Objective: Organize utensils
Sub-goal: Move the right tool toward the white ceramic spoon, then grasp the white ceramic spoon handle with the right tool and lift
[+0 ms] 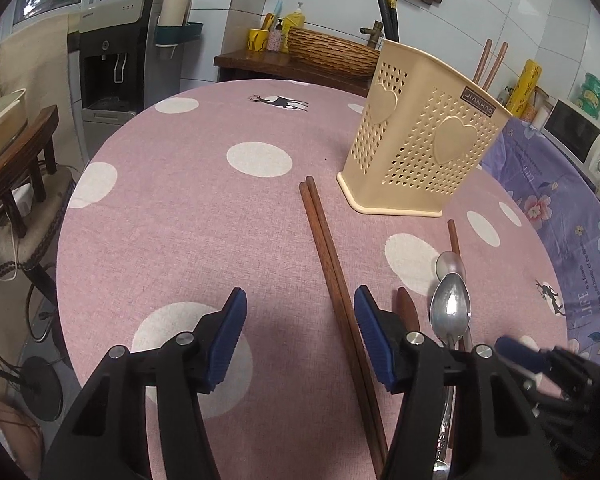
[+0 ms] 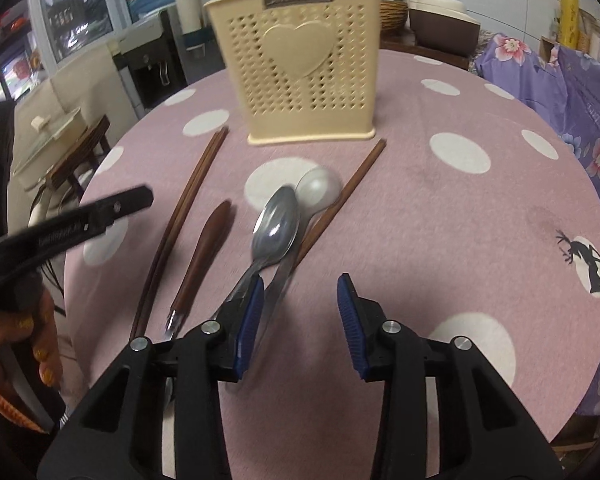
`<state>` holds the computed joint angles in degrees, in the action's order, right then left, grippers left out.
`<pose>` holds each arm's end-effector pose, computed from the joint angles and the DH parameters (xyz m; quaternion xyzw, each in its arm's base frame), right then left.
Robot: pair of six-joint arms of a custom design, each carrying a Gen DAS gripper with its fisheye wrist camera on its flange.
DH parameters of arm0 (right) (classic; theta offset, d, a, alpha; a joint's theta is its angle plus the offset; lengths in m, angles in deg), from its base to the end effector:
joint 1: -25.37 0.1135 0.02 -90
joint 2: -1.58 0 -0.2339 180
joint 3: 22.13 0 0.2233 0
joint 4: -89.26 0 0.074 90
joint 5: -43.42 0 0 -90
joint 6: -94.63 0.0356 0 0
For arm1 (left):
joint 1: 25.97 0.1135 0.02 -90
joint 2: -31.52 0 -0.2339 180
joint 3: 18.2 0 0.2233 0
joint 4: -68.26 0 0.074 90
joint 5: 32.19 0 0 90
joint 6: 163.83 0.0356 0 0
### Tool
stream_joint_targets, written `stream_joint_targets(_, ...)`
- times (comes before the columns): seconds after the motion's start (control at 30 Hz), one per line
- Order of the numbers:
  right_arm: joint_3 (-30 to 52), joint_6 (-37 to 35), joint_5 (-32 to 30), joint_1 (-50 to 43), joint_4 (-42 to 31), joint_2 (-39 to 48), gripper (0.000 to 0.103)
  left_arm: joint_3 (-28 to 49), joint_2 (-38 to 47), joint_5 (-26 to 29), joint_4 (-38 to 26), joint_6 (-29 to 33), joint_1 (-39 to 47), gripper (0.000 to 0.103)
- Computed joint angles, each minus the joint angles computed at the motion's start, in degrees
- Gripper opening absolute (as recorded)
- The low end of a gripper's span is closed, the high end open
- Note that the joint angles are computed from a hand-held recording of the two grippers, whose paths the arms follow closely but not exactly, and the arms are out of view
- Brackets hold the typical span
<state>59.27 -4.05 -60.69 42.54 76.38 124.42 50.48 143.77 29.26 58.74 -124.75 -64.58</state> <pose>0.3582 0.1197 0.0741 -0.2480 0.9124 0.1391 0.2946 0.2713 -0.1949 0.0919 -0.1762 0.9056 -0.0500 0.3825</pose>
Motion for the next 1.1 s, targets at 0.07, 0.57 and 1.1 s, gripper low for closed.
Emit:
stream_joint_targets(0.07, -1.4, 0.1, 0.5, 0.6, 0.7, -0.3, 0.031, 0.0, -0.1, -0.4, -0.1, -0.2, -0.2, 0.056)
stream_joint_targets(0.57, -0.4, 1.4, 4.2, -2.8, 2.0, 0.5, 0.009, 0.5, 0.1, -0.4, -1.1, -1.2, -1.0, 0.056)
stream_joint_targets(1.1, 1.3, 7.5, -7.1, -13.5, 7.2, 4.0, 0.004, 1.8, 1.2, 0.1, -1.5, -1.6, -0.8, 0.056)
